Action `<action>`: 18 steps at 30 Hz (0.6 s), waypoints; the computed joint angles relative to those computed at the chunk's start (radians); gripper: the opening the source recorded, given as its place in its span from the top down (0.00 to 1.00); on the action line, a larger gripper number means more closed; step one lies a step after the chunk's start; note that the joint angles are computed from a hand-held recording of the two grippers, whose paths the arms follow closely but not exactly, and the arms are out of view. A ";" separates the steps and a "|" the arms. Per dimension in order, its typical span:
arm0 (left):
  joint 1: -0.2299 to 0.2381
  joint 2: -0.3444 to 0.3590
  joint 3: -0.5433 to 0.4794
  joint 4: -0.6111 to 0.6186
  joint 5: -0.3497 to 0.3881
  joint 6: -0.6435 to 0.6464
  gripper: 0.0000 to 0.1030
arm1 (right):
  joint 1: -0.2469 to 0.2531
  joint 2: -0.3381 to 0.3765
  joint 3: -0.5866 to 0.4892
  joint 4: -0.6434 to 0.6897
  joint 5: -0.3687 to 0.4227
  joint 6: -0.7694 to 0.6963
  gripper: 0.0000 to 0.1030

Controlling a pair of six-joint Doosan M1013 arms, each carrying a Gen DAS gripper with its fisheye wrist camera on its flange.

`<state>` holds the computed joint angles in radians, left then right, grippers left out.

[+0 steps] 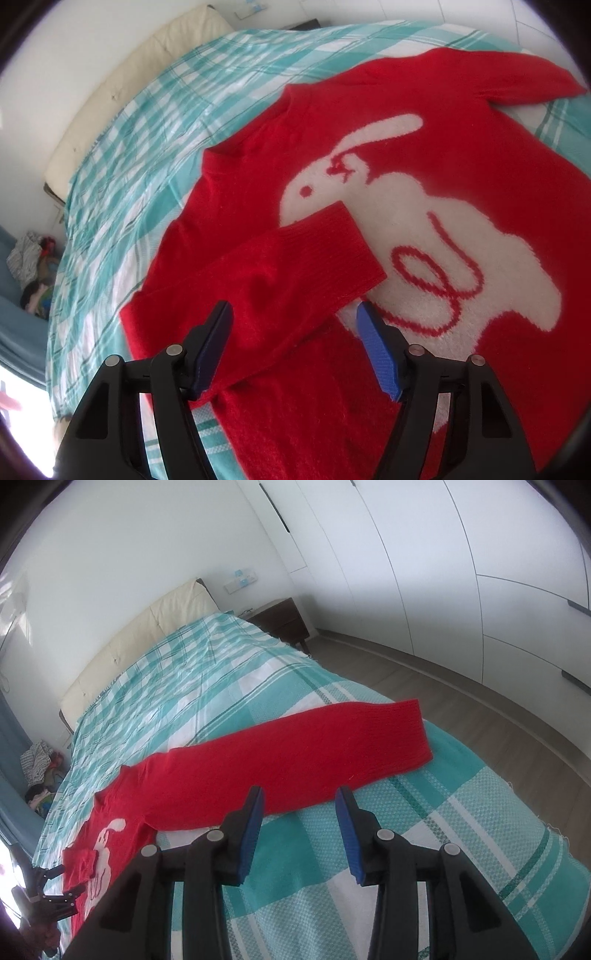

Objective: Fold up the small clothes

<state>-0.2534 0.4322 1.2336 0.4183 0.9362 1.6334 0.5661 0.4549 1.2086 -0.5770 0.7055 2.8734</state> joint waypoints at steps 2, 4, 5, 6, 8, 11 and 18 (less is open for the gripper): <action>-0.003 0.005 0.009 -0.002 -0.019 0.043 0.37 | -0.003 0.008 -0.011 0.038 0.003 -0.036 0.61; -0.005 -0.001 0.031 -0.002 -0.055 0.075 0.45 | -0.004 0.015 -0.021 0.066 0.003 -0.071 0.61; -0.002 0.000 0.028 -0.039 -0.054 0.100 0.61 | -0.003 0.019 -0.026 0.072 0.004 -0.085 0.61; 0.006 0.005 0.017 -0.091 -0.044 0.117 0.73 | -0.001 0.022 -0.032 0.073 0.007 -0.098 0.61; 0.009 0.009 0.006 -0.096 -0.046 0.067 0.96 | 0.003 0.029 -0.043 0.072 0.013 -0.122 0.61; 0.031 -0.020 0.024 -0.127 -0.111 -0.060 0.97 | 0.006 0.034 -0.051 0.073 0.014 -0.144 0.61; 0.179 -0.176 0.130 0.005 -0.227 -0.697 0.97 | 0.011 0.023 -0.037 0.023 -0.005 -0.114 0.61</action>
<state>-0.0742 0.2567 1.3637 0.4233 0.7091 0.9363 0.5770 0.4774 1.1719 -0.5538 0.7008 2.7595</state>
